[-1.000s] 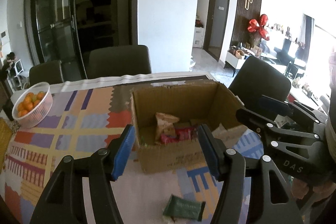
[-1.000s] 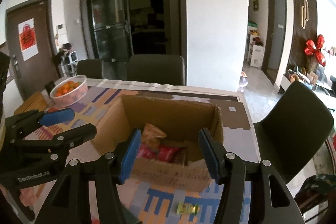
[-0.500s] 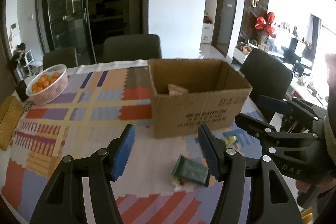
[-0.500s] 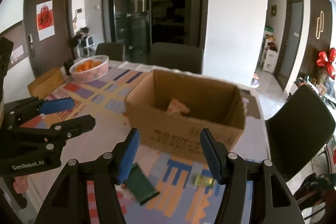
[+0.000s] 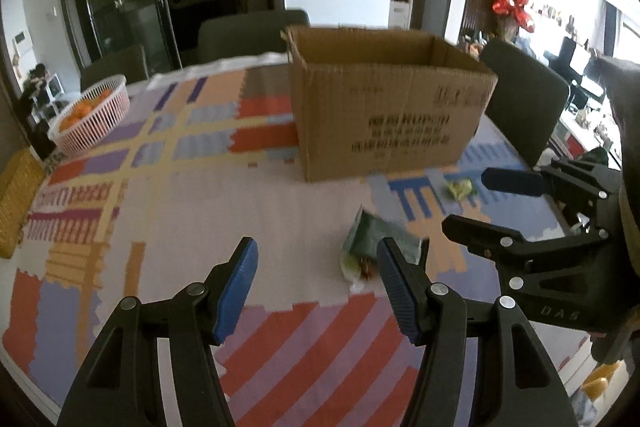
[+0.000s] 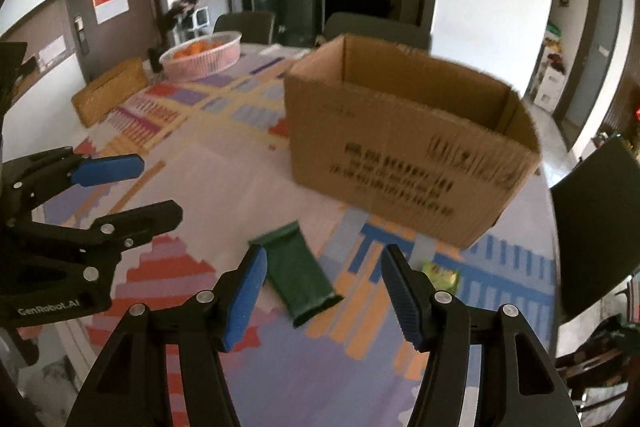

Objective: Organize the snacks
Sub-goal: 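Move both open tools toward the dark green bar and small candies, then grasp the dark green bar with the right tool while the left tool grasps a clear wrapped candy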

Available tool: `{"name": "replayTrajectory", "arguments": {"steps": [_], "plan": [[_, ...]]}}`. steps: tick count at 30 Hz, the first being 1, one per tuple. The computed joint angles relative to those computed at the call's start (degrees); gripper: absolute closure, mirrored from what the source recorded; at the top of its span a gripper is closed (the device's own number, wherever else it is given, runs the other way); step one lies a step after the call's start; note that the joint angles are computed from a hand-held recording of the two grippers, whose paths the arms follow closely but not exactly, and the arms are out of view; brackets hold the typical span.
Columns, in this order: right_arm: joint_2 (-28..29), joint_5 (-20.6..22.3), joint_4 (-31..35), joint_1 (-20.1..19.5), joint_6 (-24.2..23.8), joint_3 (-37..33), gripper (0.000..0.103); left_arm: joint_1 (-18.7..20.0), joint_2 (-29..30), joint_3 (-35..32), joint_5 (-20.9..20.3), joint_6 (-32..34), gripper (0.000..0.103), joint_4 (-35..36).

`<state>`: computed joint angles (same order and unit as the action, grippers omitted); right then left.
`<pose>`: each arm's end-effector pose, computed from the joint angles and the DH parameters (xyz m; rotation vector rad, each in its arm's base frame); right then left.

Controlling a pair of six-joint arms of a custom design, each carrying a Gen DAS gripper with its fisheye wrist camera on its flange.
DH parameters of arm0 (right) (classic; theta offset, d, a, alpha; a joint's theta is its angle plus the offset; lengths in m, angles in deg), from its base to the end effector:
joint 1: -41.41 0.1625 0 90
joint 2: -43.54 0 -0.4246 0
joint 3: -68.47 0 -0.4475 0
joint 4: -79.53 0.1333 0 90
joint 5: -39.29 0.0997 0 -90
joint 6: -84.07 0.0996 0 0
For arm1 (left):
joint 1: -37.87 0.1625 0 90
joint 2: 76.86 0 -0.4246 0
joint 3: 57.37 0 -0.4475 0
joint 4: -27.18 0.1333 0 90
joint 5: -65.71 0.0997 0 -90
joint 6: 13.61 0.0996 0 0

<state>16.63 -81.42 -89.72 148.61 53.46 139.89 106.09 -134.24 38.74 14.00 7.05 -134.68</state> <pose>0.3237 -0.7670 0.0274 0.8043 -2.3364 0.6859 -0.0802 -0.7263 0.2292 0.6349 2.3170 -0.7189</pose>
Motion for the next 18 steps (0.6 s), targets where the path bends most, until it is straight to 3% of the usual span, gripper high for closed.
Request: {"name": "replayTrajectory", "arguments": {"steps": [9,18], "plan": [[1.9,-0.6,7.2,-1.0,-0.4,-1.9,0.043,2.4,1.7,-1.6,-2.0,-0.7,0.044,4.8],[5.0,-1.6,13.3,-1.9,-0.8,-6.4,0.043,4.7,3.9,-4.6,-5.3,-0.2,0.052,9.4]]}}
